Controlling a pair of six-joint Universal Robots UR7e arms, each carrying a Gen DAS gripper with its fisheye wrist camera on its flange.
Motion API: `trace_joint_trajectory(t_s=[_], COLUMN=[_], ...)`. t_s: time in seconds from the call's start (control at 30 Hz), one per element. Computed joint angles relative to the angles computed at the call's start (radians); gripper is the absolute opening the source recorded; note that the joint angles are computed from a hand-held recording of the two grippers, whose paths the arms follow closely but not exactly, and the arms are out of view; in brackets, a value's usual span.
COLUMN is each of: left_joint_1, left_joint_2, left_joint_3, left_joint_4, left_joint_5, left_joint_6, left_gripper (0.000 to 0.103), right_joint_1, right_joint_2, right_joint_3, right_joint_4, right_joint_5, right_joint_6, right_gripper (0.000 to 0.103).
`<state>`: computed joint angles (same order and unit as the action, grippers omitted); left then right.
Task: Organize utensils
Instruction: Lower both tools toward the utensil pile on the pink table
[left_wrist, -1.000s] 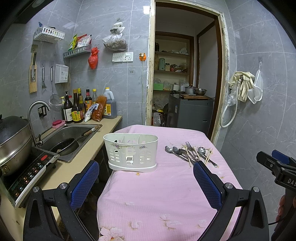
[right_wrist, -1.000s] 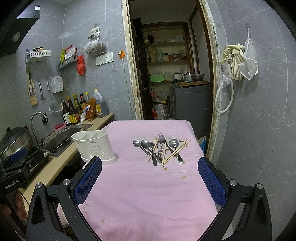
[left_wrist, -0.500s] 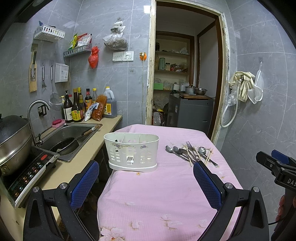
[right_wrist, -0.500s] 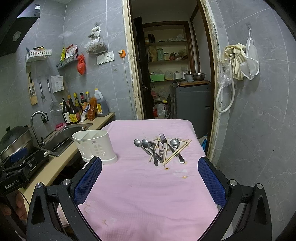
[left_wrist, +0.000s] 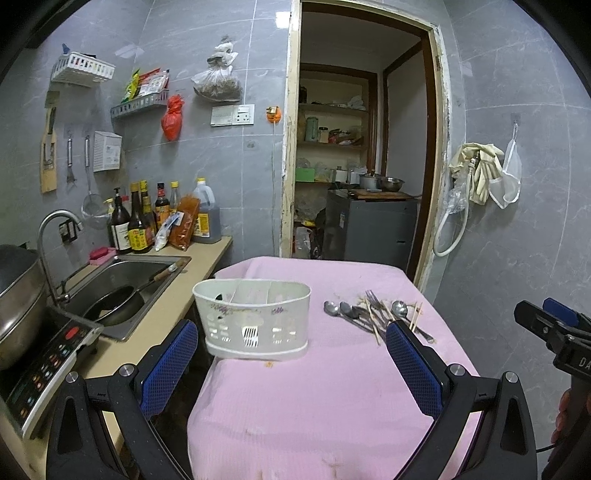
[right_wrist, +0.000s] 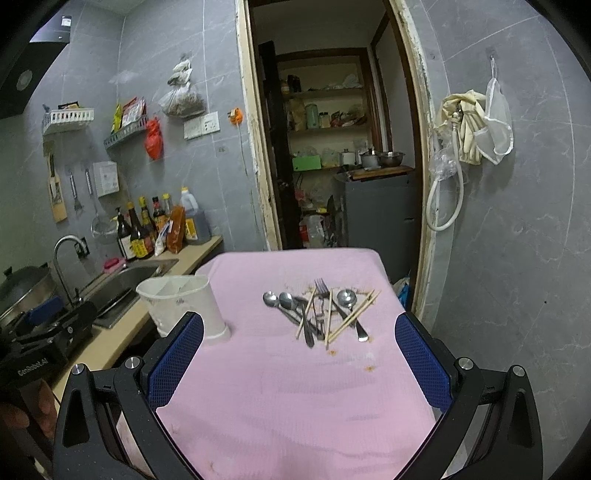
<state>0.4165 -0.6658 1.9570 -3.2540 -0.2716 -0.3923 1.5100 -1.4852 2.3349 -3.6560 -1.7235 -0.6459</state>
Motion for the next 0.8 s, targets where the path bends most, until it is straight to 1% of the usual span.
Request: trace_joint_trajectory(t_s=[0.03, 0.17, 0.23, 0.27, 0.33, 0.4, 0.5, 0.57, 0.7, 0.8], left_joint_1=[0.009, 0.041, 0.062, 0.069, 0.091, 0.108, 0.134, 0.151, 0.176, 0.195], left_joint_2=[0.01, 0.043, 0.062, 0.065, 0.077, 0.085, 0.095, 0.101, 0.122, 0.147], left_joint_3=[-0.013, -0.074, -0.114, -0.125, -0.159, -0.185, -0.228, -0.259, -0.318, -0.37], left_joint_4=[-0.049, -0.181, -0.266, -0.28, -0.333, -0.369, -0.397, -0.394, -0.389, -0.372], left_joint_5=[-0.011, -0.053, -0.089, -0.101, -0.148, -0.185, -0.251, -0.289, -0.339, -0.369], left_joint_6=[0.055, 0.226, 0.337, 0.363, 0.447, 0.509, 0.577, 0.609, 0.653, 0.662], left_gripper=[0.103, 0.103, 0.103, 0.103, 0.103, 0.103, 0.103, 0.103, 0.103, 0.103], right_joint_1=[0.011, 0.036, 0.055, 0.06, 0.075, 0.084, 0.099, 0.108, 0.111, 0.096], right_joint_2=[0.003, 0.033, 0.061, 0.07, 0.094, 0.11, 0.138, 0.15, 0.175, 0.185], right_joint_3=[-0.025, -0.058, -0.089, -0.098, -0.121, -0.144, -0.185, -0.217, -0.272, -0.31], right_joint_4=[0.015, -0.023, -0.042, -0.052, -0.08, -0.093, -0.114, -0.098, -0.074, -0.042], right_joint_5=[-0.008, -0.028, -0.051, -0.057, -0.082, -0.097, -0.132, -0.151, -0.176, -0.177], right_joint_6=[0.005, 0.015, 0.022, 0.023, 0.025, 0.026, 0.013, 0.019, 0.003, -0.004], right_gripper=[0.102, 0.102, 0.102, 0.102, 0.102, 0.102, 0.102, 0.102, 0.102, 0.102])
